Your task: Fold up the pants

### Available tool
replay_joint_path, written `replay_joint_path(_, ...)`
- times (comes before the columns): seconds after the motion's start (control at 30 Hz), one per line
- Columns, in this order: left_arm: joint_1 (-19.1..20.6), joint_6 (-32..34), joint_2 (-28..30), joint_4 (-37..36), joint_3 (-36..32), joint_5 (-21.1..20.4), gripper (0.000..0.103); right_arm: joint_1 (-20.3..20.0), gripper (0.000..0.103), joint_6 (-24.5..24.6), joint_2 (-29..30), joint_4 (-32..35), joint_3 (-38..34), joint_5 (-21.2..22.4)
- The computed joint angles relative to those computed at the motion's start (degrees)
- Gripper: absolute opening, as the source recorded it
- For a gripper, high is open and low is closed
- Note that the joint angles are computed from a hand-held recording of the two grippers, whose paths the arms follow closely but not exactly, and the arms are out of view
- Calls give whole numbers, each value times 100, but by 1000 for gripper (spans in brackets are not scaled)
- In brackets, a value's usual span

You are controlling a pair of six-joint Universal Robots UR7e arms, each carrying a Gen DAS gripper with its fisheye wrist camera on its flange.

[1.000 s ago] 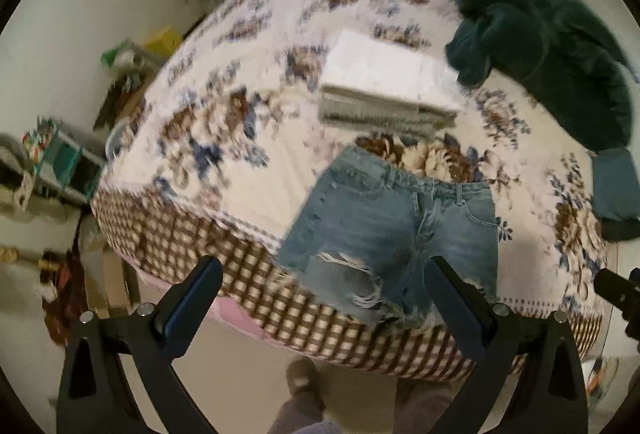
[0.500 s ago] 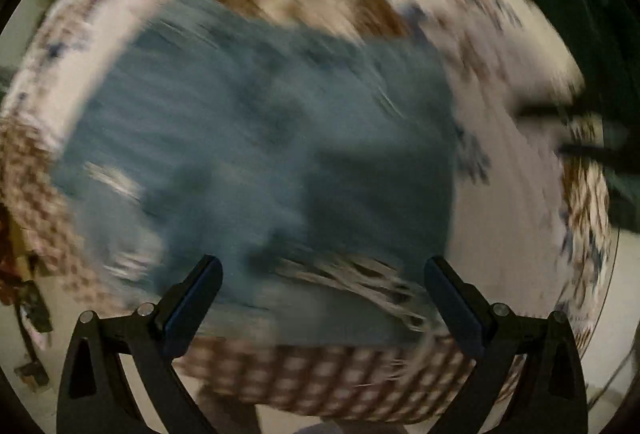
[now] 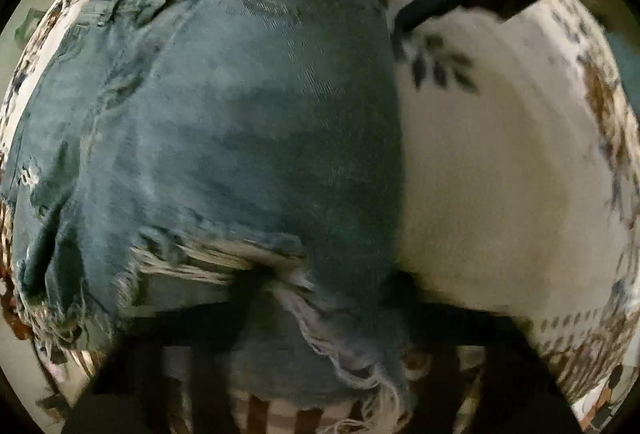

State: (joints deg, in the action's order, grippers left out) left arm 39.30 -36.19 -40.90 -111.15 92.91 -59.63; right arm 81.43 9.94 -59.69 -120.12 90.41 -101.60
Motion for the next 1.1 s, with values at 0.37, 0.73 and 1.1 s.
replay_joint_path(0.37, 195, 63, -1335, 271, -283, -337, 4, 675, 10, 425, -92, -604, 49, -473)
replay_joint_path(0.73, 1036, -185, -2220, 821, -987, 15, 4, 2115, 10, 878, 1399, -237, -1887, -980)
replay_joint_path(1.1, 2437, -106, -1998, 552, -1261, -431, 4, 2563, 10, 747, 4457, 1733, -5678, -1895)
